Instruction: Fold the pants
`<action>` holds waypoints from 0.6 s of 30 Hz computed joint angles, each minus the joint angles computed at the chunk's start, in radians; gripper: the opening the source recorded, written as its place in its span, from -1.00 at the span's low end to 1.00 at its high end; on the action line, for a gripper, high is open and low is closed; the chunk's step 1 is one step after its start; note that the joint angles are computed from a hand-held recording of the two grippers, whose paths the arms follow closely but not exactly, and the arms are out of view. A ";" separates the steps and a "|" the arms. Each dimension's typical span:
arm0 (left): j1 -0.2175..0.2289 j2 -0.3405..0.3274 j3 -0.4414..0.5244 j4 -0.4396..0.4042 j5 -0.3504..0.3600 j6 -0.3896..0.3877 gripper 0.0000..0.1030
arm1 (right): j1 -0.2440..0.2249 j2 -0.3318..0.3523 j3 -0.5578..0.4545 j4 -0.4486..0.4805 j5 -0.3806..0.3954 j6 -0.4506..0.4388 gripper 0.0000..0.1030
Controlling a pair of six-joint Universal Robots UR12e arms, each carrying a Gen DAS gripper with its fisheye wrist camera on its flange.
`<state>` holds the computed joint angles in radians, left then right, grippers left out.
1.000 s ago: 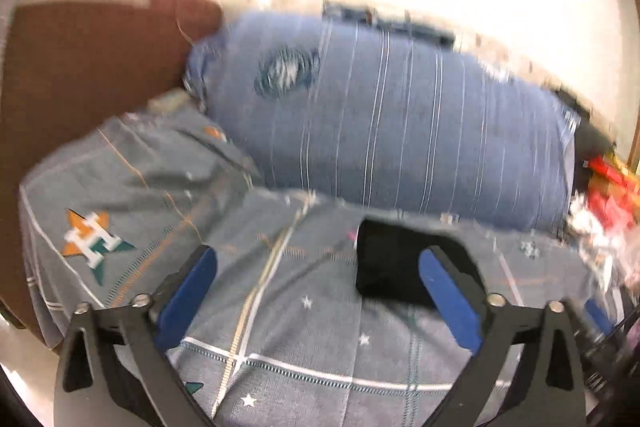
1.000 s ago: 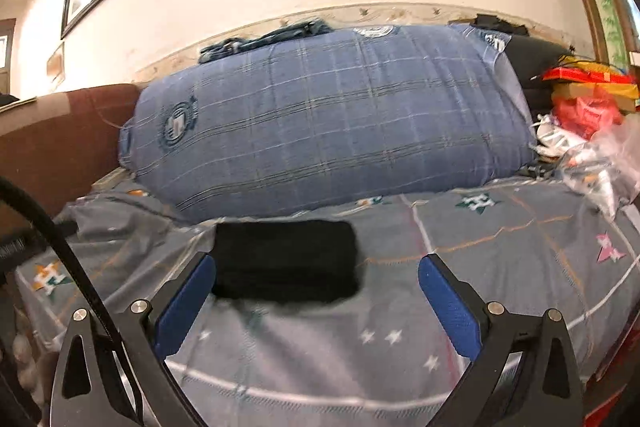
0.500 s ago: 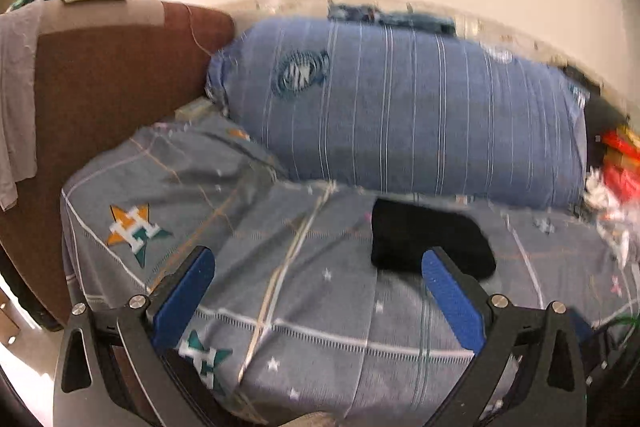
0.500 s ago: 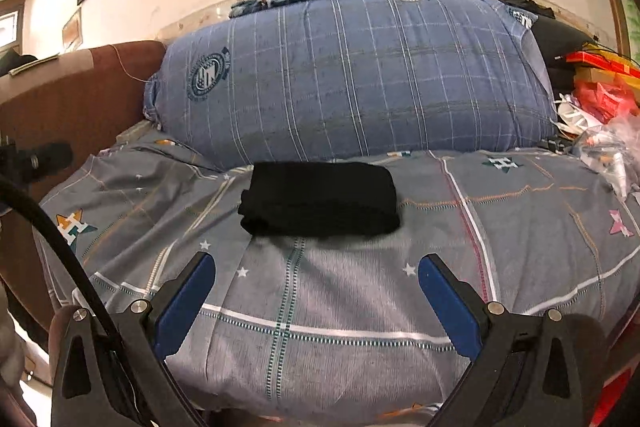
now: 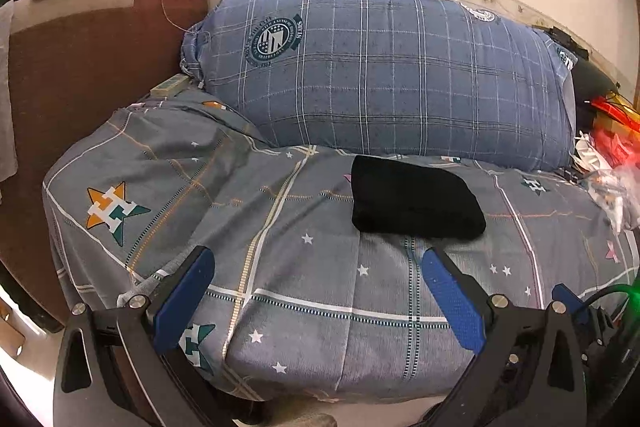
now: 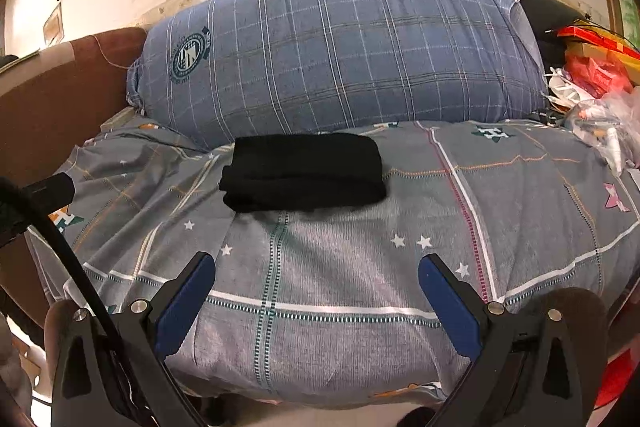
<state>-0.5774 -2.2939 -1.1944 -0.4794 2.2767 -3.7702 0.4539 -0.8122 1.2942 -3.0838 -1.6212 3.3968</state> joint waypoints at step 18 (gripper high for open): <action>0.012 -0.010 0.016 -0.091 -0.086 -0.028 1.00 | 0.000 0.008 -0.014 0.065 -0.005 0.004 1.00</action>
